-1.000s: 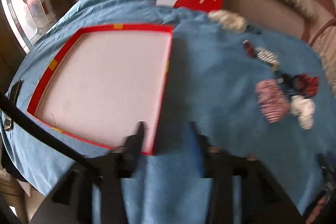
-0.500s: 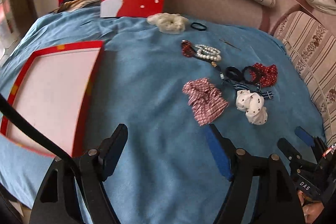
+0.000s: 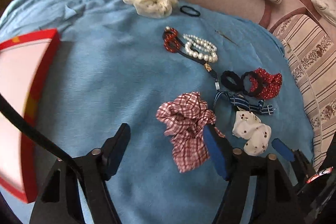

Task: Organize jewelry
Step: 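Reach both grippers toward the scrunchies on the blue cover, then grasp gingham scrunchie with left gripper while right grasps cream polka-dot scrunchie, drop both in box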

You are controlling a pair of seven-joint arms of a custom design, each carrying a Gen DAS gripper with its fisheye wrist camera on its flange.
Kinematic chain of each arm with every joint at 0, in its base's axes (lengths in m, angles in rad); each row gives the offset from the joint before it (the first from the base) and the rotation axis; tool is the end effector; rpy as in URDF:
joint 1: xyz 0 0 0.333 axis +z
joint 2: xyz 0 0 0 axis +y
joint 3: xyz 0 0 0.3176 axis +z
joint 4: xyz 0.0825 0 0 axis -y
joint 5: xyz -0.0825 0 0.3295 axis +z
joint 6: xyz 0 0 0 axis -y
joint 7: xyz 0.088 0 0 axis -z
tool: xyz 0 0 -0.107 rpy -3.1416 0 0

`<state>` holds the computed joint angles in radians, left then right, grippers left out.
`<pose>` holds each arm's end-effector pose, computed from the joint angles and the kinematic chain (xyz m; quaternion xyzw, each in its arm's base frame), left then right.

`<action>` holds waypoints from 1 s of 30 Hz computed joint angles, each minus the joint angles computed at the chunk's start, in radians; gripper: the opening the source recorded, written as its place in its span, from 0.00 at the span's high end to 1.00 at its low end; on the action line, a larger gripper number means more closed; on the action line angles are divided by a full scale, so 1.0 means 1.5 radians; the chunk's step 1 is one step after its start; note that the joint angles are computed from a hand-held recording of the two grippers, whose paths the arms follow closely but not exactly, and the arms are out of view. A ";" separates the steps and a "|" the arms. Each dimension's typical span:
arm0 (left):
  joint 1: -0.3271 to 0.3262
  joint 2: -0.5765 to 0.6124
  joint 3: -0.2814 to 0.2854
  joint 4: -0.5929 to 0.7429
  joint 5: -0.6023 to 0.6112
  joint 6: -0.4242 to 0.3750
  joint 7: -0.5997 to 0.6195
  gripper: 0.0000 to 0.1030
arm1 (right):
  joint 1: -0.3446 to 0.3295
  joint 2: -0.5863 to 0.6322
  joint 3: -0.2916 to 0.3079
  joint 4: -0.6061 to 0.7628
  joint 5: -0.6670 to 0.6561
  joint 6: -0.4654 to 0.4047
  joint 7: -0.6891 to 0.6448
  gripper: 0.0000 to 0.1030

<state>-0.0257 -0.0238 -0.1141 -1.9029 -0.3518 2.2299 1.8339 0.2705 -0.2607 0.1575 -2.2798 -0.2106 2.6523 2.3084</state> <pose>0.5272 -0.0855 0.5625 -0.6023 0.7642 -0.2289 0.0271 0.4182 0.2043 0.5561 -0.6185 0.7173 -0.1553 0.2809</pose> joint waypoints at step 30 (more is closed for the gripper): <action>0.124 -0.138 0.139 0.010 -0.050 -0.080 0.085 0.94 | 0.067 0.049 0.037 0.200 0.022 -0.084 -0.088 0.94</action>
